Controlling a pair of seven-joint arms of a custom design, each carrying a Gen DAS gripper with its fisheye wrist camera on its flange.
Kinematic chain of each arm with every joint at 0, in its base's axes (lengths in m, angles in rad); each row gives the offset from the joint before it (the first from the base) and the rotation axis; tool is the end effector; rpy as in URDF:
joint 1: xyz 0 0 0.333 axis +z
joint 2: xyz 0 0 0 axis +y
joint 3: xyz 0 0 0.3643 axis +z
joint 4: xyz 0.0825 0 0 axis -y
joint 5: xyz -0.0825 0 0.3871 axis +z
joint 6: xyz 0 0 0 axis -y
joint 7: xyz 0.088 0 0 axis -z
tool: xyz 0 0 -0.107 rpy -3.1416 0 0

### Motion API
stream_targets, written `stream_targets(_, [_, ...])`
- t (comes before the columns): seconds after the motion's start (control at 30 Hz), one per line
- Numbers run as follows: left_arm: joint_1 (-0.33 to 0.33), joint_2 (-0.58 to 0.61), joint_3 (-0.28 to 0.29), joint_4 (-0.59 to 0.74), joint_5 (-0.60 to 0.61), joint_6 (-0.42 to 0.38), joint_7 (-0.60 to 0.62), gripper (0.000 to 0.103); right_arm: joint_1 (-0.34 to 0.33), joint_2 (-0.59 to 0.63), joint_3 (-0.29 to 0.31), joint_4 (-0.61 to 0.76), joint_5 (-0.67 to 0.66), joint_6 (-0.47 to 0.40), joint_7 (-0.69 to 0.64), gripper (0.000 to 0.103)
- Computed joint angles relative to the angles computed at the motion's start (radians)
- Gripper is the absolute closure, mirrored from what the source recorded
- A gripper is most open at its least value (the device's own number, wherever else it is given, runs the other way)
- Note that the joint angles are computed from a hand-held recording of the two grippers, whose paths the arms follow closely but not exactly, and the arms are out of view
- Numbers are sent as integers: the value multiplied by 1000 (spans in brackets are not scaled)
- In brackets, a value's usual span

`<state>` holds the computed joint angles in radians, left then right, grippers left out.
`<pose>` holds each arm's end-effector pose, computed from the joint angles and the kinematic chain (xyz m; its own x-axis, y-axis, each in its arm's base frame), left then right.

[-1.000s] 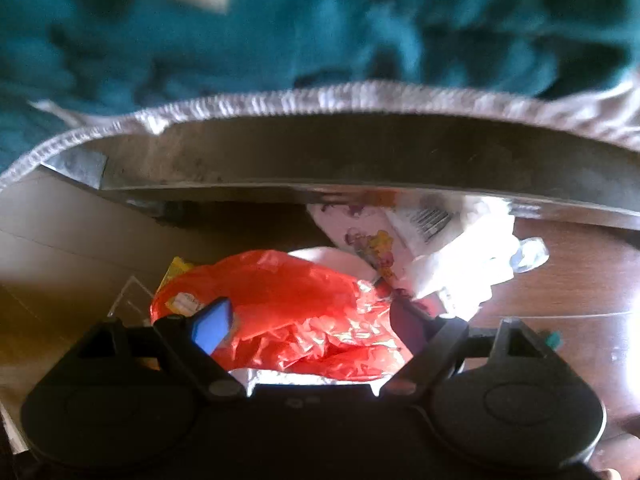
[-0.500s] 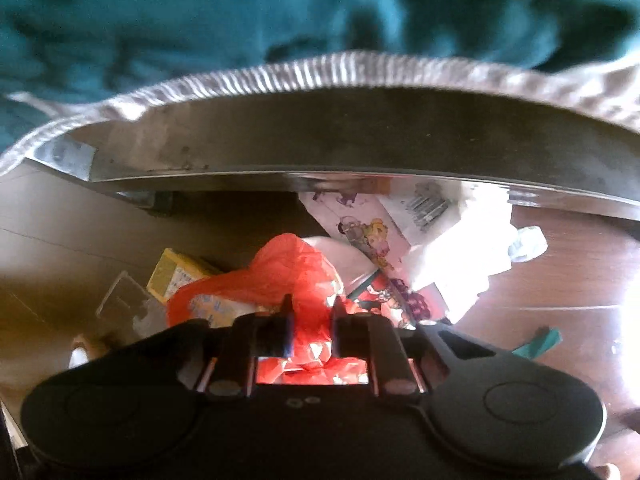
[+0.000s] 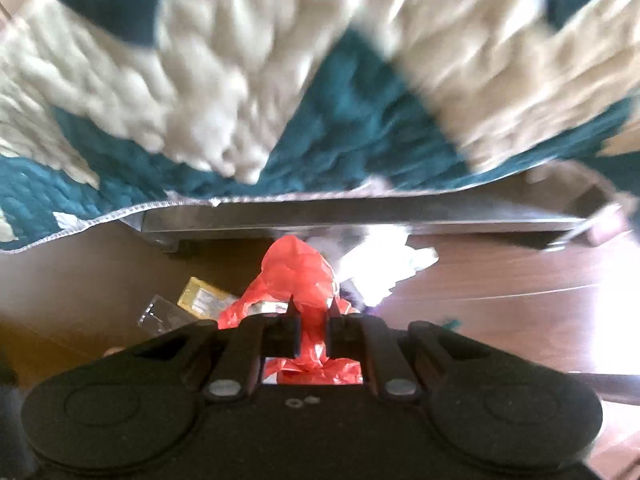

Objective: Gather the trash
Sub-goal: 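Grasp the white tissue with the left gripper while right holds red bag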

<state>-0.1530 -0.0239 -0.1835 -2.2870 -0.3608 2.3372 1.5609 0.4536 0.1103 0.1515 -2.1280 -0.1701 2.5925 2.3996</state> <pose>0.4896 -0.1776 0.4160 -0.0866 -0.9595 0.2680 -0.9961 0.0794 -0.0377 0.4901 0.3401 0.4419 -0.0686 -0.9827 -0.1723 -0.9409 0.1212 -0.3162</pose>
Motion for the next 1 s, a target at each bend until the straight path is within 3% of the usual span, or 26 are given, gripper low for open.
stream_targets(0.13, [-5, -20, -2, -20, -29, 6, 100, 84, 0, -125, 0, -23, -16, -95, -22, 94])
stream_targets(0.2, [-13, -3, -9, -25, -31, 23, 113, 70, -2, -170, 3, -32, -29, -133, -27, 93])
stream_targets(0.27, [-22, 8, -15, -40, -46, 59, 112, 29, -4, -195, 5, -46, -27, -138, -15, 93])
stream_targets(0.3, [-26, 15, -18, -46, -32, 85, 101, 24, -6, -195, 6, -47, -26, -138, 1, 93])
stream_targets(0.5, [-62, 136, -30, -12, 110, 125, 65, 22, -13, -129, 0, -23, -17, -101, -46, 93])
stream_targets(0.6, [-79, 193, -28, 3, 164, 114, 44, 26, -19, -119, -6, -24, 20, -91, -81, 93])
stream_targets(0.67, [-85, 218, -26, 10, 182, 114, 34, 50, -23, -118, -9, -26, 24, -105, -79, 93])
stream_targets(0.77, [-88, 243, -19, 23, 201, 99, 19, 79, -32, -113, -14, -28, 56, -127, -76, 93])
stream_targets(0.8, [-85, 245, -19, 24, 195, 96, 19, 84, -34, -115, -15, -31, 64, -127, -73, 93])
stream_targets(0.87, [-77, 234, -21, 16, 176, 96, 30, 91, -36, -117, -14, -31, 58, -136, -65, 93])
stream_targets(1.0, [-60, 159, -22, -9, 145, 77, 60, 95, -36, -126, -11, -34, 17, -138, -36, 93])
